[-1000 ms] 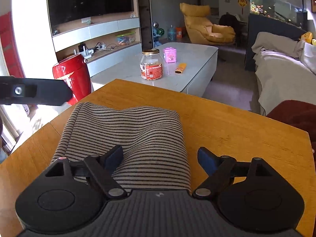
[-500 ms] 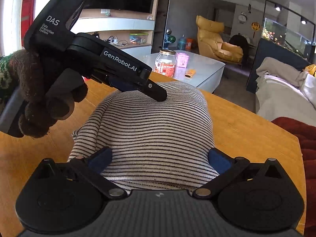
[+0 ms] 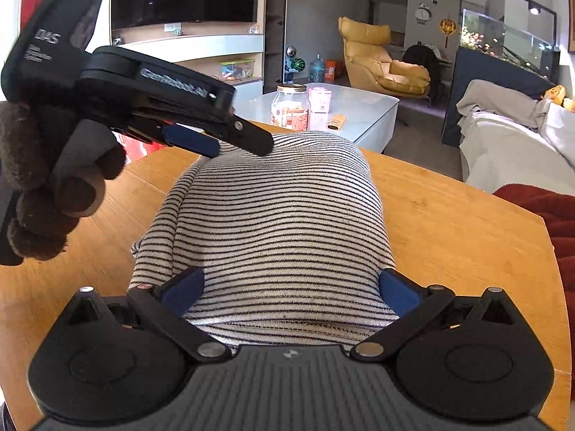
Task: Fold clothes
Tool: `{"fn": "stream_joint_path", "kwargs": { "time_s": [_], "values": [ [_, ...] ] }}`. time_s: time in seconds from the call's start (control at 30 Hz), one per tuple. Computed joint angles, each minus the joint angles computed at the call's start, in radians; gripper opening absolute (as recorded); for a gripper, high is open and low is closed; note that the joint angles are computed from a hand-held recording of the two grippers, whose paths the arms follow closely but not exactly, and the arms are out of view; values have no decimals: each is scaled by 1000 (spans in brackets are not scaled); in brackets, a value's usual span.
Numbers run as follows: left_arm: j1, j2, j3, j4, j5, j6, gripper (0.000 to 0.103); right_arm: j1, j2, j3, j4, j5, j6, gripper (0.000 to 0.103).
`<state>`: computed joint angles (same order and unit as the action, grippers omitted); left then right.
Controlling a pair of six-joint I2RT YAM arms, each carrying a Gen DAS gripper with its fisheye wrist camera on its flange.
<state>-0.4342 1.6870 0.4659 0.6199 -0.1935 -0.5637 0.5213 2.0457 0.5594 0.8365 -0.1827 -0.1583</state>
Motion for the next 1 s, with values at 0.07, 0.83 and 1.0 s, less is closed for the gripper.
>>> {"fn": "stream_joint_path", "kwargs": {
  "time_s": [0.07,0.83,1.0],
  "values": [
    [-26,-2,-11,-22,-7,-33,88,-17,14,9,-1,-26,-5,103],
    [37,128,-35,58,158,-69,84,-203,247,697,-756,-506,214,99],
    [59,125,-46,65,182,-58,87,-119,87,519,-640,-331,116,95]
  ]
}}
